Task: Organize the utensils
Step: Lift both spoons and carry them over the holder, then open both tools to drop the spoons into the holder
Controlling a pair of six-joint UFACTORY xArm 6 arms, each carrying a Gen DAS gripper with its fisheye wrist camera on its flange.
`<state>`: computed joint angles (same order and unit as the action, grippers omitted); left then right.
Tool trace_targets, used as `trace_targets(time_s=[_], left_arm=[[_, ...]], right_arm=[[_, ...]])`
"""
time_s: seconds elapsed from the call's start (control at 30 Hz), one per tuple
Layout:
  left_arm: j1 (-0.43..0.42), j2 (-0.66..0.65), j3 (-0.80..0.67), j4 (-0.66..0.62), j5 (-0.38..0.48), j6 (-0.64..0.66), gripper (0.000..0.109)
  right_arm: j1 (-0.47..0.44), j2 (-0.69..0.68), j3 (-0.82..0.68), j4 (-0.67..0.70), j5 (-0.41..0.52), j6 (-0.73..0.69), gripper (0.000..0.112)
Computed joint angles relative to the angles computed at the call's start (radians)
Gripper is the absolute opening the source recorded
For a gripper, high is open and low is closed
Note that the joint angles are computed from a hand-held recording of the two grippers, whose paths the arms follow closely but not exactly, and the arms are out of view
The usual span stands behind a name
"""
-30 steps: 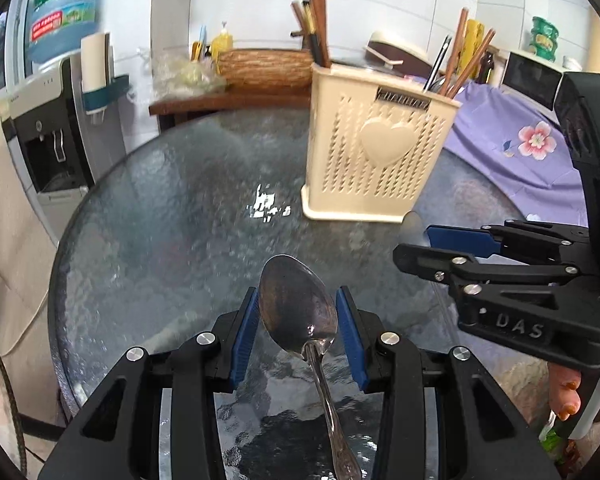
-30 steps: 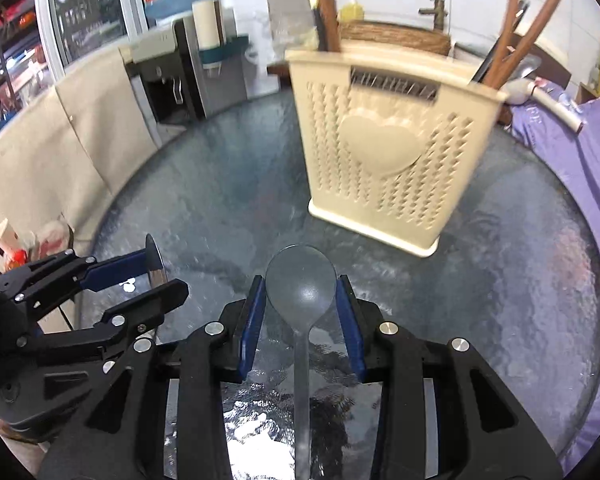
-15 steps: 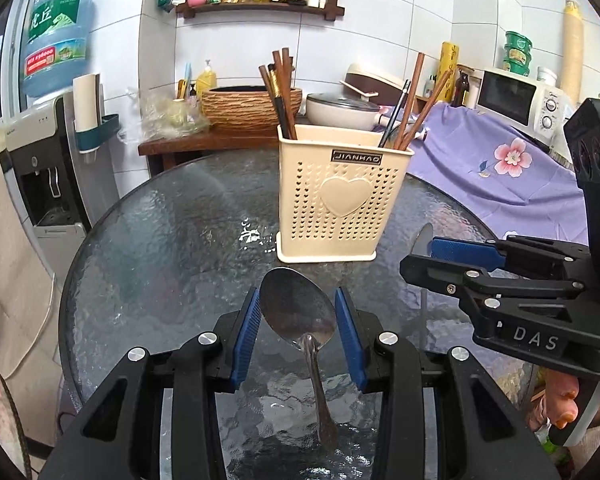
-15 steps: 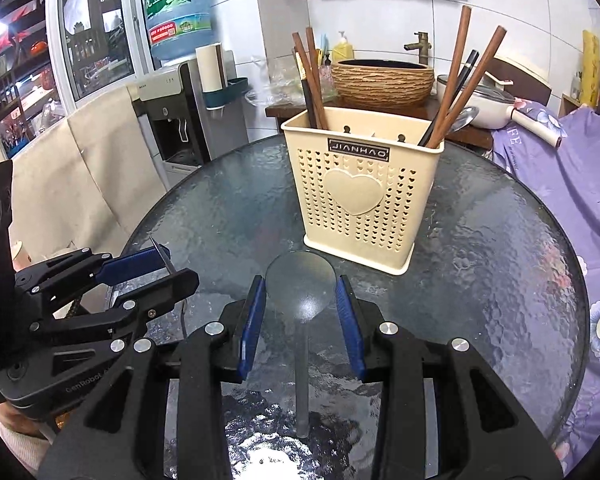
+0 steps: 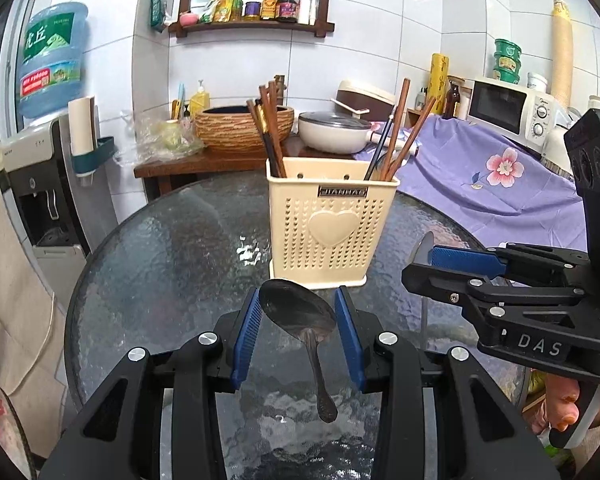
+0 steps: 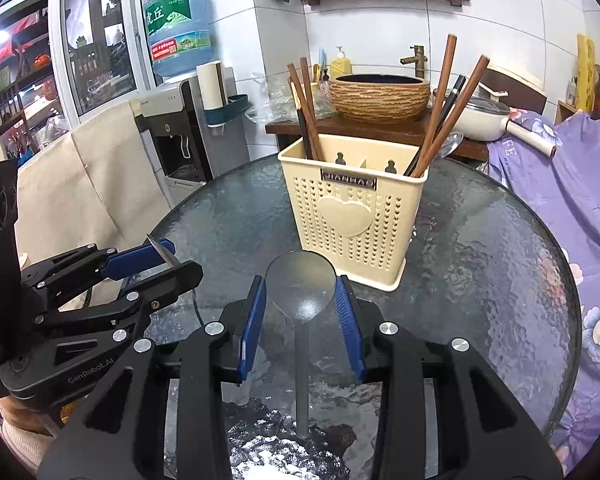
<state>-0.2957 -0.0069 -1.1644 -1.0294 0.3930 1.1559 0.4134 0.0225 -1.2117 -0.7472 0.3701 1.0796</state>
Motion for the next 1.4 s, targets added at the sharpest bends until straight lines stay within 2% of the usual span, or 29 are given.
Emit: trace_targets(time_s=[0.1, 0.33, 0.4, 0.5, 0.63, 0.7, 0.87, 0.93, 1.07, 1.23, 1.4], left_arm=[[-0.003, 0.004, -0.029, -0.013, 0.010, 0.013, 0.037], [0.002, 0.060, -0.183, -0.044, 0.042, -0.019, 0.037], [0.006, 0.093, -0.260, -0.051, 0.062, -0.047, 0.037], [0.005, 0.166, -0.396, -0.007, 0.085, -0.146, 0.037], [-0.022, 0.278, -0.568, 0.088, 0.020, -0.286, 0.037], [-0.028, 0.330, -0.644, 0.116, 0.014, -0.342, 0.037], [-0.054, 0.431, -0.770, 0.219, -0.056, -0.465, 0.037], [-0.065, 0.455, -0.787, 0.257, -0.081, -0.489, 0.037], [-0.077, 0.471, -0.767, 0.259, -0.130, -0.467, 0.037], [-0.074, 0.489, -0.748, 0.241, -0.123, -0.448, 0.037], [-0.075, 0.486, -0.700, 0.196, -0.135, -0.388, 0.037]], right_arm=[[-0.008, -0.010, -0.009, 0.000, -0.005, -0.010, 0.037], [-0.032, -0.021, -0.091, -0.095, 0.013, 0.028, 0.037], [-0.041, -0.012, -0.137, -0.123, 0.027, 0.033, 0.037], [-0.066, 0.021, -0.220, -0.087, 0.026, -0.009, 0.037], [-0.095, 0.091, -0.361, -0.206, 0.064, 0.082, 0.037], [-0.112, 0.136, -0.429, -0.233, 0.067, 0.107, 0.037], [-0.121, 0.246, -0.583, -0.335, 0.101, 0.168, 0.037], [-0.121, 0.286, -0.630, -0.381, 0.118, 0.196, 0.037], [-0.134, 0.316, -0.629, -0.452, 0.103, 0.282, 0.037], [-0.140, 0.329, -0.580, -0.520, 0.091, 0.367, 0.037], [-0.131, 0.329, -0.527, -0.560, 0.095, 0.395, 0.037]])
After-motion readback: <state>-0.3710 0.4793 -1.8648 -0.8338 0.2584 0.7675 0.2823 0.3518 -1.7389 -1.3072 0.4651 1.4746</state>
